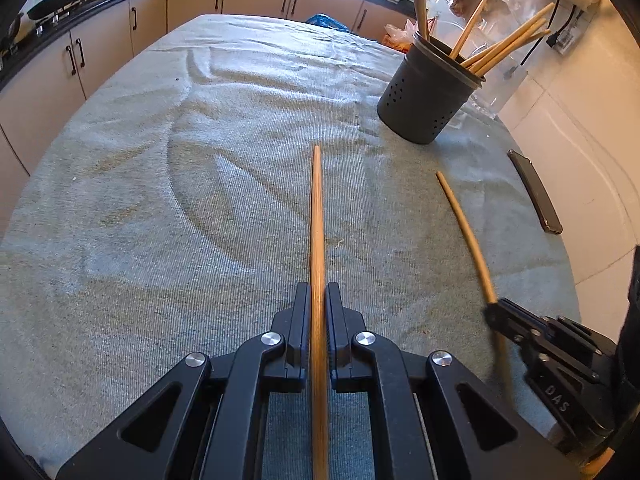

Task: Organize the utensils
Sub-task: 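Close the left tool on a wooden chopstick while the right tool grasps another, then lift the left tool's chopstick toward the black cup while the right tool lifts its own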

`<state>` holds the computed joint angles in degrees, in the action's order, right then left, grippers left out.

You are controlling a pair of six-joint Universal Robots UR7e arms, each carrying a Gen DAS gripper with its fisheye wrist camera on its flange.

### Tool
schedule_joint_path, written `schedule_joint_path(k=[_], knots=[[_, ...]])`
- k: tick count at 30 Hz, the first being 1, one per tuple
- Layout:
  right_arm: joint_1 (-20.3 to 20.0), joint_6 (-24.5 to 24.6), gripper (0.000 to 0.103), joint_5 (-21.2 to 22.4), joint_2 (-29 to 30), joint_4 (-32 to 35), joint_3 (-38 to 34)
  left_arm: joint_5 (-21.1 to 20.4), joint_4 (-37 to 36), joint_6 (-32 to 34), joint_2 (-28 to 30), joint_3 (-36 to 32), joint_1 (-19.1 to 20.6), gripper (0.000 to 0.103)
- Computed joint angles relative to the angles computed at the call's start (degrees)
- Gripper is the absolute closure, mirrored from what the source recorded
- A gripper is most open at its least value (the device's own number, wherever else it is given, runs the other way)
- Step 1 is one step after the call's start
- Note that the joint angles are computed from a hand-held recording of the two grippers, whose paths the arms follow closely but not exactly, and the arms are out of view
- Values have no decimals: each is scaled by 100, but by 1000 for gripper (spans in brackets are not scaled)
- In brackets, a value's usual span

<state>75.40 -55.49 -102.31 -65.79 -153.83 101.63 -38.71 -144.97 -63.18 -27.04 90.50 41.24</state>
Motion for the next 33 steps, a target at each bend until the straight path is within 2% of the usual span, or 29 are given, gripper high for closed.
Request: schedule_joint_path(k=[10, 14, 22, 33], knots=[[-252, -157, 92, 70, -304, 243, -3, 167, 635, -250, 84, -236, -33, 96], [-229, -100, 79, 148, -261, 411, -92, 66, 812, -249, 69, -318, -11, 96], [-35, 38, 78, -145, 115, 490, -501, -620, 895, 81, -100, -499, 221, 89], [197, 243, 78, -453, 668, 694, -1223, -516, 1229, 283, 2, -1025, 529, 89]])
